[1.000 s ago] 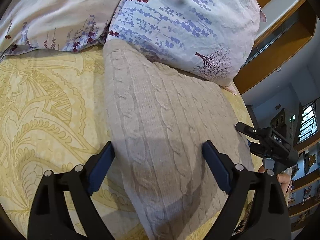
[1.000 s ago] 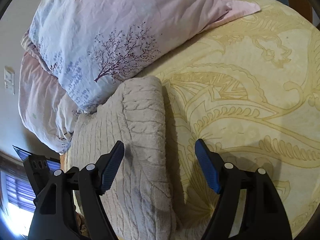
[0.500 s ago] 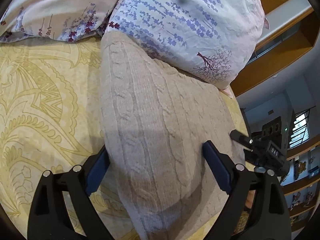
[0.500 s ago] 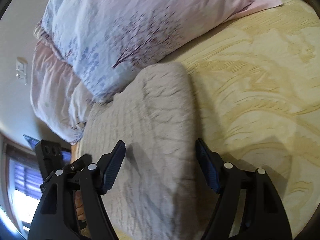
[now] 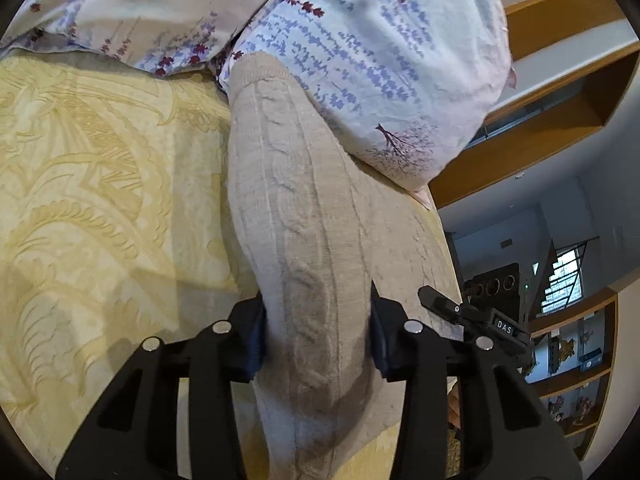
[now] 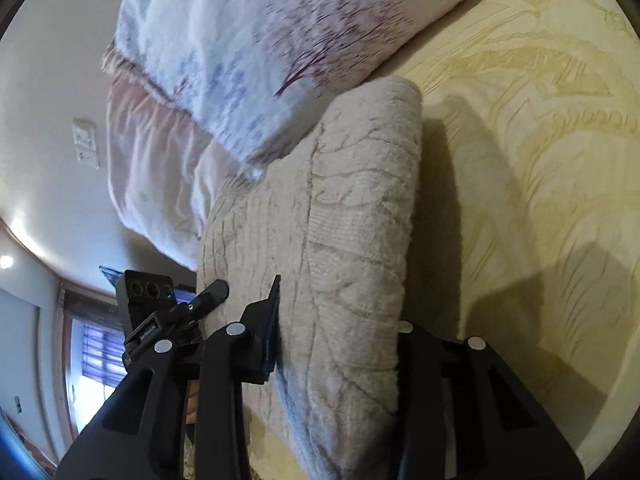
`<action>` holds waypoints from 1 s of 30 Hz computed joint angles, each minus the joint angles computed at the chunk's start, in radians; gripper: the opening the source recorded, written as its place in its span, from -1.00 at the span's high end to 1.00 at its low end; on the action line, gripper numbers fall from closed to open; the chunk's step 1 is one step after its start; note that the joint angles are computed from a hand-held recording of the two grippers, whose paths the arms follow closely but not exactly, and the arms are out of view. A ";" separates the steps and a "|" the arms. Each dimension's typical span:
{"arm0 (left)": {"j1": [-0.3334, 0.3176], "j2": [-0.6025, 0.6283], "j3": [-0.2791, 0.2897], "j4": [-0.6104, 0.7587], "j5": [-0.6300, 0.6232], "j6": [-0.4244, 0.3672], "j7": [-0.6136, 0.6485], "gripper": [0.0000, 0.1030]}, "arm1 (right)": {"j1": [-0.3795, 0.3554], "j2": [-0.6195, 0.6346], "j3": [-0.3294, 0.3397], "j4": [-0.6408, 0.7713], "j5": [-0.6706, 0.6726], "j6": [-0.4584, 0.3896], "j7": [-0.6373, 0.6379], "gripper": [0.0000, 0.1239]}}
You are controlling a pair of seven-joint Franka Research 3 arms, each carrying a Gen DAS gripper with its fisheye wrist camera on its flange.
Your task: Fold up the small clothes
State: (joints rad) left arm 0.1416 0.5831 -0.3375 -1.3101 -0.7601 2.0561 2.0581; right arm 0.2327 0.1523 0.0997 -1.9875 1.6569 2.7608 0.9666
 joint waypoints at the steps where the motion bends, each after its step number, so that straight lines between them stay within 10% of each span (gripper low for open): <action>1: 0.013 -0.013 -0.001 -0.013 -0.005 -0.015 0.008 0.21 | 0.005 -0.006 0.004 -0.003 -0.003 0.000 -0.002 0.45; 14: 0.096 -0.020 0.083 0.057 0.018 -0.072 0.030 0.21 | 0.111 0.174 0.098 0.254 -0.467 0.271 0.187 0.50; 18: 0.091 0.075 0.101 0.167 0.104 -0.055 -0.085 0.11 | 0.258 0.304 -0.103 0.359 -0.893 0.177 0.651 0.36; 22: 0.139 0.112 0.053 0.184 0.086 -0.068 -0.111 -0.04 | 0.145 0.314 0.011 0.366 -0.803 0.163 0.604 0.17; 30: 0.148 -0.192 0.038 -0.215 -0.003 0.294 0.177 -0.36 | -0.031 0.231 0.200 0.270 -0.619 0.282 0.453 0.06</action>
State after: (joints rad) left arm 0.2900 0.3907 -0.2999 -1.5250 -0.7629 2.3502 2.2348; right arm 0.2015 0.3834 0.3000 -1.7173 1.0380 3.0423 1.4194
